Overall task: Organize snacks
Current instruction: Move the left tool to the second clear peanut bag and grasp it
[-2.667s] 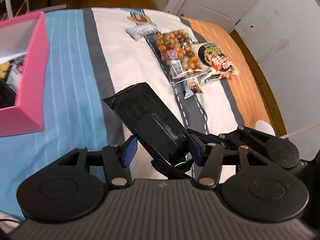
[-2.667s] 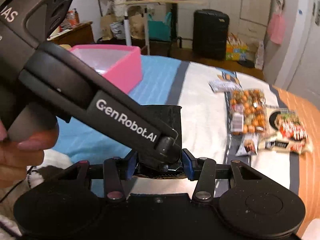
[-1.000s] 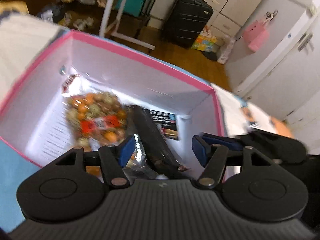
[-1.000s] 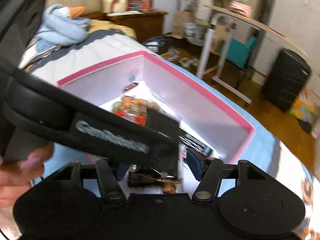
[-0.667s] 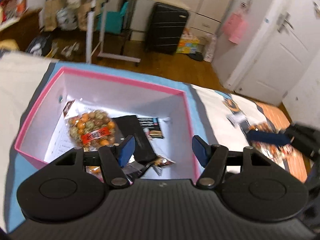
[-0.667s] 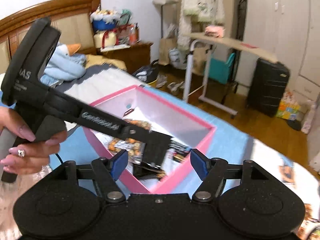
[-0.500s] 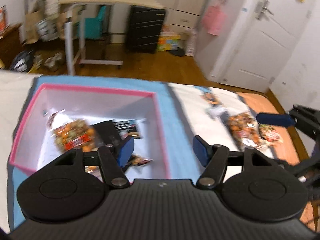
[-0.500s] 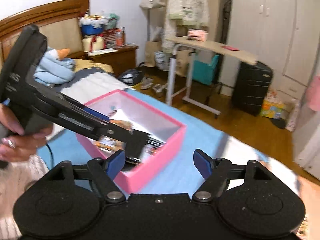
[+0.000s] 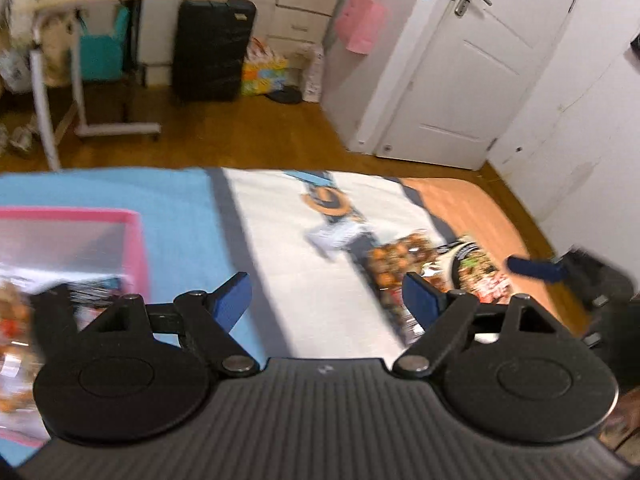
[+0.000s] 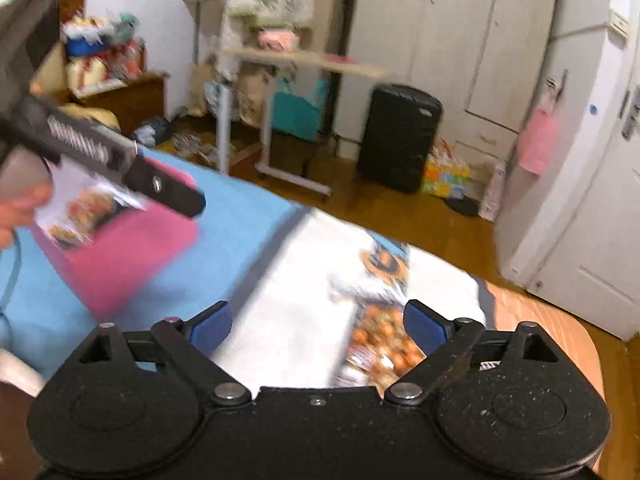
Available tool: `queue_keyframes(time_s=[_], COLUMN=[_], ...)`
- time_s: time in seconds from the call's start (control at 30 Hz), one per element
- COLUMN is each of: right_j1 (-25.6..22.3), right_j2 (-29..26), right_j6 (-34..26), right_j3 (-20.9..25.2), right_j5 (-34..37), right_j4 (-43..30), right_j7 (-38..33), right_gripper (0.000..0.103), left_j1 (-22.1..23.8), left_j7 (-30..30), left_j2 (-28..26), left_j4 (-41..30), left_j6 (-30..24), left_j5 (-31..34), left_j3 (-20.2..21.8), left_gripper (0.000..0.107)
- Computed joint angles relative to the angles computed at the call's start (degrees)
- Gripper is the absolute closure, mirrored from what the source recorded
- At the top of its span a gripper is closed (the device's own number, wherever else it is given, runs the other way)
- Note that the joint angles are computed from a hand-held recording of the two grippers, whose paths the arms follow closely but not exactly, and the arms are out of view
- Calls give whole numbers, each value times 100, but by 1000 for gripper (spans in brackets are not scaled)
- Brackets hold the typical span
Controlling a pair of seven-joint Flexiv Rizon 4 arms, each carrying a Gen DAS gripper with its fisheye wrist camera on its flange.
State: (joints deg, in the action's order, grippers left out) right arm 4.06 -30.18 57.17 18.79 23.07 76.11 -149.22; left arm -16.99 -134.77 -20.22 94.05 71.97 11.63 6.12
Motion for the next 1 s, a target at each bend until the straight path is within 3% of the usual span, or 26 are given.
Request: queue_keyframes(time_s=[0.1,0.2,0.37,0.5,0.63,0.73,0.83,0.93,1.0], right_j1=[265,84,-126,-60,118,390,496,370,287], right_j2=[-326,-671,-1205,-1458,-1368,-1286,-1255,-1295,-1305], right_j6=[544,647,-121,-410,339,1253,1516,1638,1790], right_j3=[-318,-125,33,-34,-123,-357,-453,-258,-142], right_j5=[-339,-401,-349,-462,-686,-1158,-1353,-1512,-1622], right_j4=[52,-164,-879,-1110,-583,-6,144,194,286], right_j7=[463,496,974,1034,596,543,1042,1130,1162], right_gripper=[8,8,6,6,0,0,0,0,1], left_j1=[255,342,586,368,289,563,1257,1438,1375], left_j7=[383,755,1448,1530,1620,1952,2800,3115,3188], left_j2=[-523,-1061,-1806,-2330,-2729,-2844,-2837,-2798,-2800], left_j4=[-190,-491,-908,-1447,-1874,-1821,-1297,-1064,-1073], left_j6=[412,564,732,594,516,607,1049,1287,1289], left_j5=[-499,-1007,-1796,-2209,-2576,-2858,-3533,-3689,-3800], left_j3=[-393,-640,-1225,-1142,-1172,-1673,-2849,-3123,-3054], left_gripper=[26,29,30,30,33,38,39,41,42])
